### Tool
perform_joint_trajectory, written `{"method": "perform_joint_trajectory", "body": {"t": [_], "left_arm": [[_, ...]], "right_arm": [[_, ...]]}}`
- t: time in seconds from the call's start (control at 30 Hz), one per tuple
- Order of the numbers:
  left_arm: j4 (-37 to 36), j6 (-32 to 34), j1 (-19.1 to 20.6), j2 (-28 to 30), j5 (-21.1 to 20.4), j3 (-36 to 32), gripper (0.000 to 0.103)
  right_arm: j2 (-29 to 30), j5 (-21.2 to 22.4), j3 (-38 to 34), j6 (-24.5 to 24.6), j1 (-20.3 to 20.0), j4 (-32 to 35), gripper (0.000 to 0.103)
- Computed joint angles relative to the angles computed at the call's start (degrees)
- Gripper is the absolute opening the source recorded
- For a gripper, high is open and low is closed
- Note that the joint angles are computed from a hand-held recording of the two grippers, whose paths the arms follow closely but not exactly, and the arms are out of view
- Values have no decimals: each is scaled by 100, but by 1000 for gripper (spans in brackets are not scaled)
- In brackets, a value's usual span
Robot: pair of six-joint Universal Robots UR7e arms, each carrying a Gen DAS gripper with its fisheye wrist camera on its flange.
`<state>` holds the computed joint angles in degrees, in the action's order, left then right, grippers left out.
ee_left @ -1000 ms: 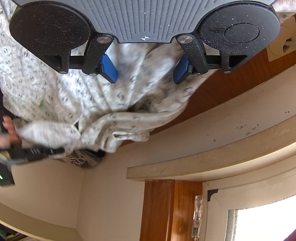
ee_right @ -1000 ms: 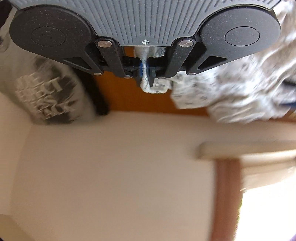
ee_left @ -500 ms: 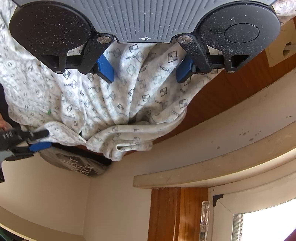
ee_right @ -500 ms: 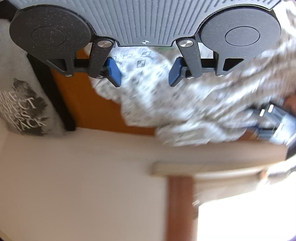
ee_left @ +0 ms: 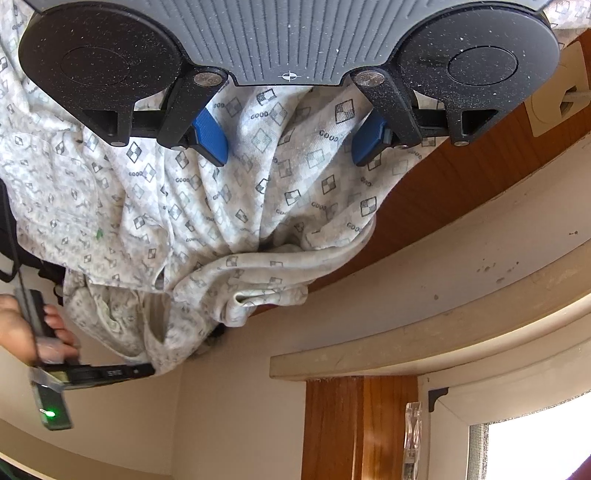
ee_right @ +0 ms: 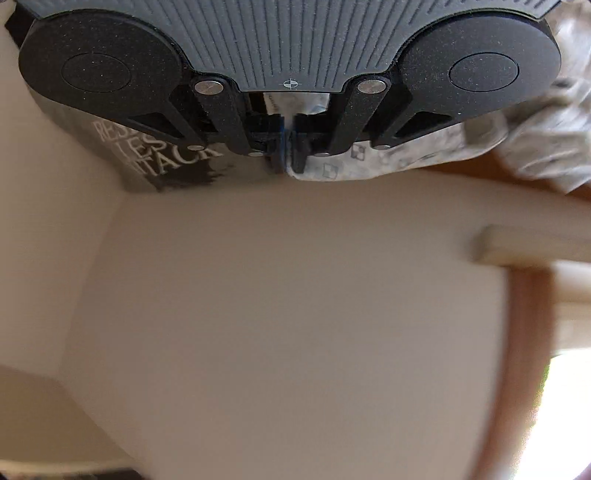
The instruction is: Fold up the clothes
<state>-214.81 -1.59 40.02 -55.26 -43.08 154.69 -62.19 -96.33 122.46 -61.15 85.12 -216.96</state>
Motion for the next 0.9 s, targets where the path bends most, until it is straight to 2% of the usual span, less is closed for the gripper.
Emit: {"method": "perform_joint_trajectory", "body": {"t": [0.07,0.1,0.13,0.33,0.4,0.53,0.67,0.7,0.73,0.8,0.9], "left_arm": [[11,11,11,-8,-8,-1,77],[14,9,14,-13,-10,1,77],[13,4,12,-15,-10,6,77],[28,-7,-3,-21,5,21,77],[28,-4,0,-26,3,22,77],[39,0,10,-44,-7,21,77],[37,14,25,-56,-21,17,77],[40,17,26,-56,-19,14,77],[43,21,26,-55,-14,11,77],[35,19,16,-43,0,16,77],[41,21,18,-52,-3,21,77]], "right_arm": [[-36,18,52,131,-69,1,30],[-146,113,159,147,-150,58,47],[-266,208,269,157,-236,122,51],[-1371,385,892,224,-987,1194,51],[-1652,397,1153,195,-1242,1276,51],[-2228,933,1463,462,-1881,1822,52],[-2437,1089,1449,629,-1987,2631,53],[-2368,1072,1421,694,-1927,2642,52],[-2298,1053,1392,750,-1864,2640,39],[-2098,918,1308,765,-1664,2358,6],[-1668,844,1130,1166,-1341,1276,6]]}}
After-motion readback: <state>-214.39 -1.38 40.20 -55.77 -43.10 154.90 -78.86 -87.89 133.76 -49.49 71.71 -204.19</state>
